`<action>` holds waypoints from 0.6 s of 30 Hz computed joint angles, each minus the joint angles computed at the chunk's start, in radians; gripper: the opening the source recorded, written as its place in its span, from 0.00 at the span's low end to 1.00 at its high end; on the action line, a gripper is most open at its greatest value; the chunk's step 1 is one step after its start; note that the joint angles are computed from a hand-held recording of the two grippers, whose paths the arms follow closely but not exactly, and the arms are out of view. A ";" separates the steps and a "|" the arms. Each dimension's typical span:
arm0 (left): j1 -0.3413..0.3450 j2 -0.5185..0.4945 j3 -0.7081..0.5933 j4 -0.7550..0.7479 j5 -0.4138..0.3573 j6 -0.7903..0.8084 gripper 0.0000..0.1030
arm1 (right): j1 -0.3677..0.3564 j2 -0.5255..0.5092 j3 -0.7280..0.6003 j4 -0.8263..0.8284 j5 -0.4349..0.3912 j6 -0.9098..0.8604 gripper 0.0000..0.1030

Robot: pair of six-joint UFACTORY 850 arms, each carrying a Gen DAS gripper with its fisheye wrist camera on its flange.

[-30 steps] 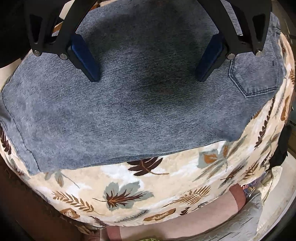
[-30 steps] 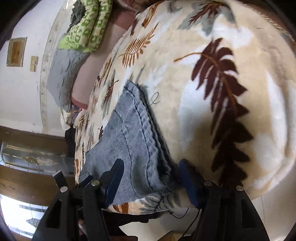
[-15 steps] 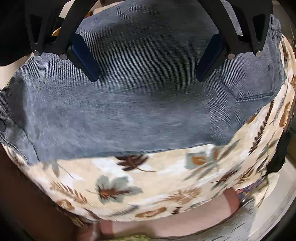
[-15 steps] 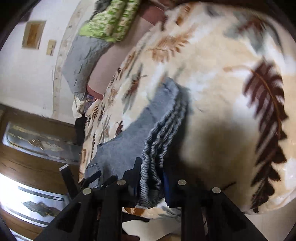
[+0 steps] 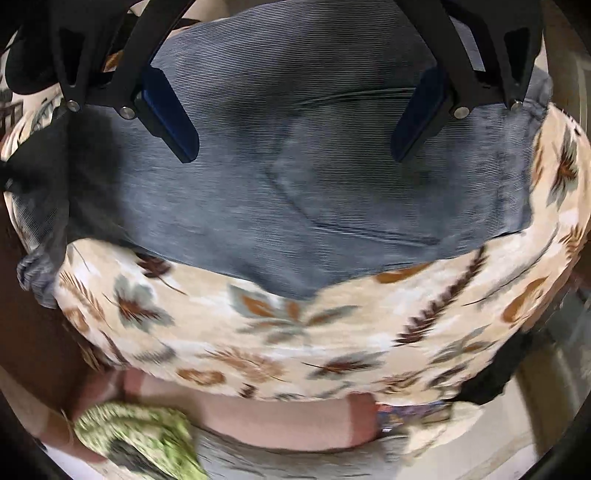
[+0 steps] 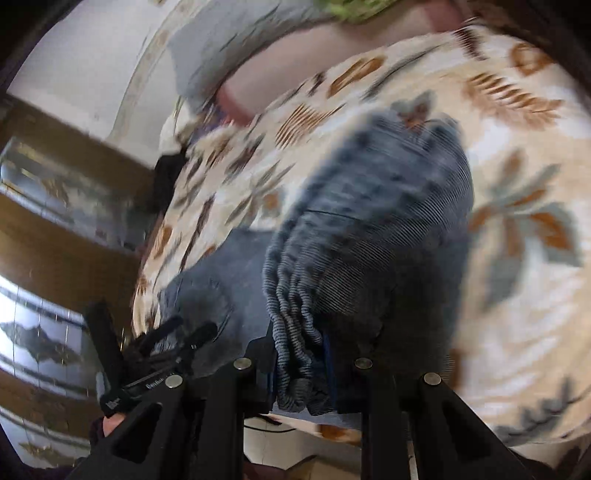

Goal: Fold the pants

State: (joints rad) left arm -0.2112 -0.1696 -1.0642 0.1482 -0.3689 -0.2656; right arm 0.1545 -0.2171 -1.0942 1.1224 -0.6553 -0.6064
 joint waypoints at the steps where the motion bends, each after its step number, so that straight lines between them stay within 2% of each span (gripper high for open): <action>1: 0.016 0.008 0.008 -0.004 0.007 0.004 1.00 | 0.022 -0.021 -0.017 0.001 -0.008 0.000 0.21; 3: 0.042 0.020 0.021 -0.011 0.019 0.010 1.00 | 0.060 -0.066 -0.050 0.012 -0.035 -0.004 0.21; 5: 0.070 0.028 0.032 -0.014 0.034 0.009 1.00 | 0.093 -0.112 -0.080 0.006 -0.056 0.012 0.26; 7: 0.091 0.023 0.031 -0.041 0.028 0.031 1.00 | 0.117 -0.150 -0.106 -0.018 -0.070 0.048 0.55; 8: 0.098 0.020 0.030 -0.058 0.024 0.045 1.00 | 0.121 -0.173 -0.121 -0.021 -0.102 0.060 0.59; 10: 0.108 0.023 0.034 -0.088 0.026 0.071 1.00 | 0.113 -0.169 -0.105 0.036 -0.111 0.006 0.59; 13: 0.098 0.039 0.048 -0.078 0.051 0.061 1.00 | 0.069 -0.115 -0.037 0.231 -0.114 -0.179 0.59; 14: 0.090 0.046 0.055 -0.080 0.063 0.066 1.00 | 0.049 -0.084 -0.012 0.287 -0.079 -0.220 0.59; 16: 0.060 0.051 0.061 -0.084 0.077 0.092 1.00 | 0.029 -0.038 0.009 0.274 0.026 -0.210 0.59; 18: 0.027 0.045 0.058 -0.086 0.077 0.120 1.00 | 0.049 -0.029 0.007 0.100 0.228 -0.093 0.56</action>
